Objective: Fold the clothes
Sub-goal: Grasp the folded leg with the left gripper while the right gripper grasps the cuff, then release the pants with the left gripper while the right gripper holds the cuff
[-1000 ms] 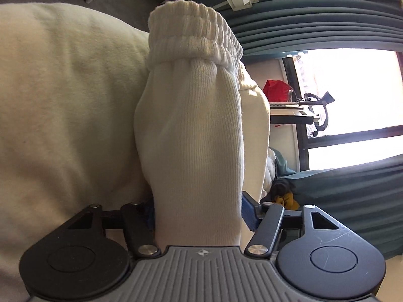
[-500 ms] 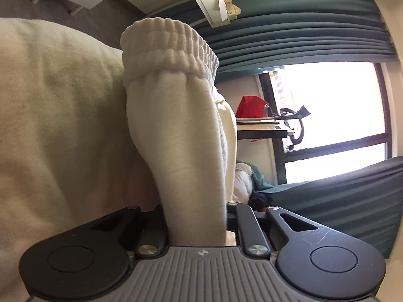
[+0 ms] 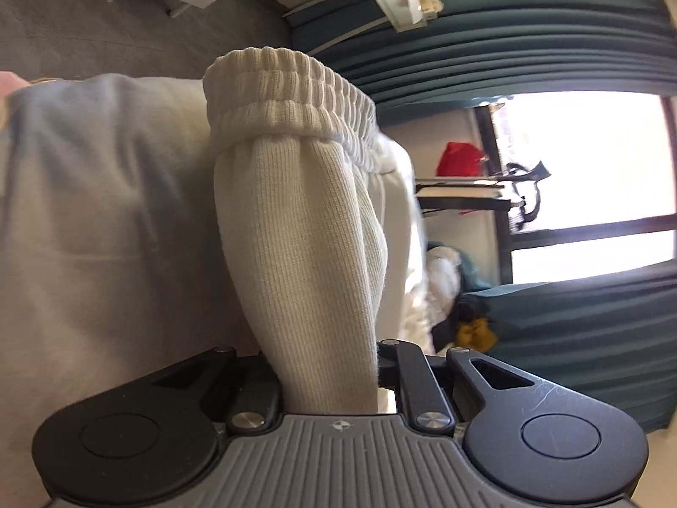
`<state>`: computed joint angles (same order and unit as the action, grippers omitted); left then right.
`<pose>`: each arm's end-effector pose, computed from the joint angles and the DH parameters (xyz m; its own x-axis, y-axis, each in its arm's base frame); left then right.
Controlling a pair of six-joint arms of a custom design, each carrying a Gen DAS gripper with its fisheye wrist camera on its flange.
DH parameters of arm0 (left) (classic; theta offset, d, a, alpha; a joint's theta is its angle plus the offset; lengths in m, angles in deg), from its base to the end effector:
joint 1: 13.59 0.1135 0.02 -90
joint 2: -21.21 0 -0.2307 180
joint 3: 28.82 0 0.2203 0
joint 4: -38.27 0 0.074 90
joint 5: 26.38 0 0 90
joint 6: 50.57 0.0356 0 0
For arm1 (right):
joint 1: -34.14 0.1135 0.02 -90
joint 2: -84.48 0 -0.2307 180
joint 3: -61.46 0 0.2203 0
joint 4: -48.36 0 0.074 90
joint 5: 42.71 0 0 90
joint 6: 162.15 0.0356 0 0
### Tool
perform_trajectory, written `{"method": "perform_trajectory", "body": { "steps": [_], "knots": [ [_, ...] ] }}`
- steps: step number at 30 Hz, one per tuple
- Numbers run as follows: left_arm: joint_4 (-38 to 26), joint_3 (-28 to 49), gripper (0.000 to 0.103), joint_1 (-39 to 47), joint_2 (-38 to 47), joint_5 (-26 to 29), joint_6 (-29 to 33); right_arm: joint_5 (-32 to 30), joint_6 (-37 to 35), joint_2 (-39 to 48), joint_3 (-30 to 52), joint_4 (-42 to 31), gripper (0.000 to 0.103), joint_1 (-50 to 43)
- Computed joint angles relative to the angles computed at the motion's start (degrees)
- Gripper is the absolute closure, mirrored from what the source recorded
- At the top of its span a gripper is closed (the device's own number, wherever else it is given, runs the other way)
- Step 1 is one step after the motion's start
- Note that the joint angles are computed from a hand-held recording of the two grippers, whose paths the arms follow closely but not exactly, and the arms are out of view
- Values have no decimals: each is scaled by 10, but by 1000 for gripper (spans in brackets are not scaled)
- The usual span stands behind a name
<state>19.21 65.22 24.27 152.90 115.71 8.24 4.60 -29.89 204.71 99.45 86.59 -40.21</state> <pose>0.3334 0.2236 0.0711 -0.5463 -0.8277 -0.1280 -0.3719 0.3767 -0.8484 0.0874 -0.2226 0.0250 0.2488 0.9443 -0.2155 0.5525 0.0444 0.8323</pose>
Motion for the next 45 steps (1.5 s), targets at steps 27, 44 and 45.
{"method": "perform_trajectory", "body": {
  "steps": [27,44,45],
  "knots": [
    [130,-535,31,-275,-623,-293,188,6,-115,79,108,-167,93,-20],
    [426,-432,32,-506,-185,-442,306,56,-170,21,31,-65,93,20],
    [428,-431,32,-502,-181,-436,308,61,-173,11,16,-43,93,26]
  ]
}}
